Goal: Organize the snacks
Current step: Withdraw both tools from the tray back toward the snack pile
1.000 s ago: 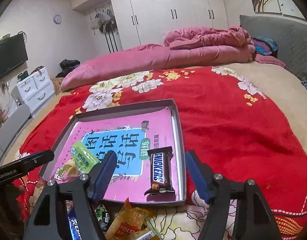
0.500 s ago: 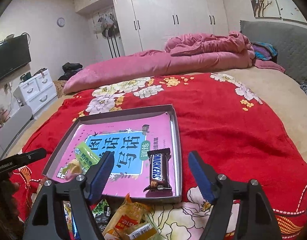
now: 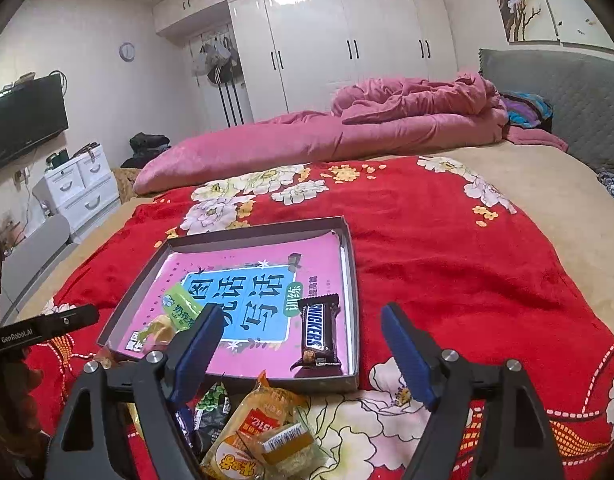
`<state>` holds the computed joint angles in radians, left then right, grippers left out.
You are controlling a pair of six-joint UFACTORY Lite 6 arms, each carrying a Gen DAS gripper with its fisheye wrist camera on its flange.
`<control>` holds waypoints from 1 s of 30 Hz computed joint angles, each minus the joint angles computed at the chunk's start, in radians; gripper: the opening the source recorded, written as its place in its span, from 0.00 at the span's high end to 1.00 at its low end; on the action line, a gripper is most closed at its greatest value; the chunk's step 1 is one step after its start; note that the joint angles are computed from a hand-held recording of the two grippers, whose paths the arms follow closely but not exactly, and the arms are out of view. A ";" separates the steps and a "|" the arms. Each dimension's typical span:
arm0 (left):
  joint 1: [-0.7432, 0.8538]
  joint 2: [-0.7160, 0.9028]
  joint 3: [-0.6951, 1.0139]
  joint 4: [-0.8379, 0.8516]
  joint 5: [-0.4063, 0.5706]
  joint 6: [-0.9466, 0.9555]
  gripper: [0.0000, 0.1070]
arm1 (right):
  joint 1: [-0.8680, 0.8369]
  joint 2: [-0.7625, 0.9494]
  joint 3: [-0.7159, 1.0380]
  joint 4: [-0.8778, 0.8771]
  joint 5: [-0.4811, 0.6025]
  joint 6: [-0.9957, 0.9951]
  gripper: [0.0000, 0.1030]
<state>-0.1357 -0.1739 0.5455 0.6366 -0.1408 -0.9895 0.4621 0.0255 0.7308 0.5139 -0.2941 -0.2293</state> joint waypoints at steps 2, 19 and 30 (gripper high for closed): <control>-0.007 -0.014 -0.009 -0.018 0.013 0.021 0.25 | 0.003 -0.018 -0.015 -0.002 0.004 0.004 0.21; 0.020 -0.090 -0.064 0.310 0.043 -0.284 0.25 | 0.056 -0.098 -0.094 0.181 0.016 -0.149 0.20; 0.073 -0.151 -0.111 0.699 0.012 -0.668 0.25 | 0.086 -0.140 -0.144 0.288 0.027 -0.241 0.20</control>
